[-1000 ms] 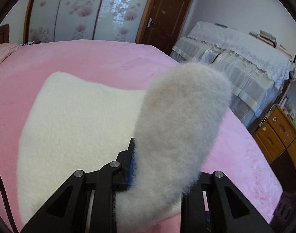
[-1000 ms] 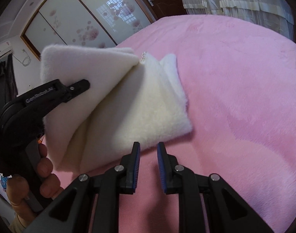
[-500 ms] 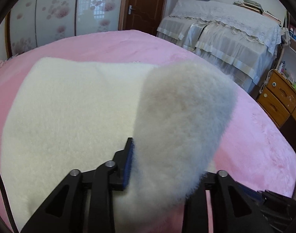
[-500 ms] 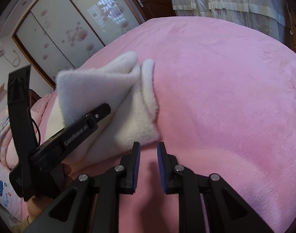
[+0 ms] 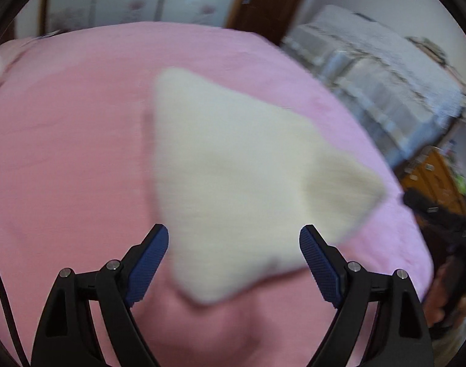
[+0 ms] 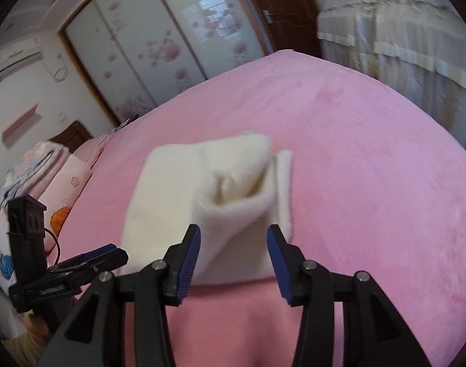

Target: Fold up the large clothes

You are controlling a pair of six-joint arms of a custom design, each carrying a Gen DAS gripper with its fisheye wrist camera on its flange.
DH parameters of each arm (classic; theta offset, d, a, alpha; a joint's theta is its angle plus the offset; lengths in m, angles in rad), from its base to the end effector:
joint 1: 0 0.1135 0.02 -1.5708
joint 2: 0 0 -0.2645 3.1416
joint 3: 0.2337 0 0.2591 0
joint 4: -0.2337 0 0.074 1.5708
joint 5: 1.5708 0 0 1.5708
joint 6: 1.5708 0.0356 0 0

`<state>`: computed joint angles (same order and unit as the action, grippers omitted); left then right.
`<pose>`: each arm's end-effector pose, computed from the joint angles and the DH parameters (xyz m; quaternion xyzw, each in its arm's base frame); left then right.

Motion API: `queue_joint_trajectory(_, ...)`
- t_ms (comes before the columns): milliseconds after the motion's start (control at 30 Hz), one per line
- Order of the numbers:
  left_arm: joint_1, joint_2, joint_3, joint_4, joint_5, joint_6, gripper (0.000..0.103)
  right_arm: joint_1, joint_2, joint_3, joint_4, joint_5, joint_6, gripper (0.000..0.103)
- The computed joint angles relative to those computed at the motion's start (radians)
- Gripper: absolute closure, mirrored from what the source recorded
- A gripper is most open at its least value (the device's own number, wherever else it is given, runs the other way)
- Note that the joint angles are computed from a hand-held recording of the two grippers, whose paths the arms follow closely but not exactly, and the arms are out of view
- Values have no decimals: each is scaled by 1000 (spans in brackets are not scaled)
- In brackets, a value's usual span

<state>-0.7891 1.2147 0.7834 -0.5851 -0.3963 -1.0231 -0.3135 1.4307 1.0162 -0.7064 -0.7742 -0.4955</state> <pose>0.1775 -0.1593 0.2197 -0.1636 0.9303 -0.0944 0.3145 0.2752 -0.0630 0.2393 -0.1659 0.8913 0.2570 0.3347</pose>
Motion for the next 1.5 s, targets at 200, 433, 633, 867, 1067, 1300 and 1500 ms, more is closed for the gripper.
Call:
queue_joint_trajectory(200,164,-53,-106,35,135,37,17,230,132,135,10,224,67,52)
queue_joint_trajectory(433,170,138,31,83,132,139,44,215,164,132,62,269,63,93)
queue_joint_trajectory(633,104,283,100,65,59,155,50,118,301,25,184,268,65,92)
queue_joint_trajectory(867,108,244,168,-54,100,198,35,74,281,102,82,206,91,73)
queue_joint_trajectory(1067,266,211,206,-30,103,298,26,140,365,295,82,205,172,43)
queue_joint_trajectory(1300,517,370,280,99,270,347,31,269,725,702,21,332,349,43)
queue_joint_trajectory(1500,534,460,344,129,294,382,40,289,806,810,-13,329,310,87)
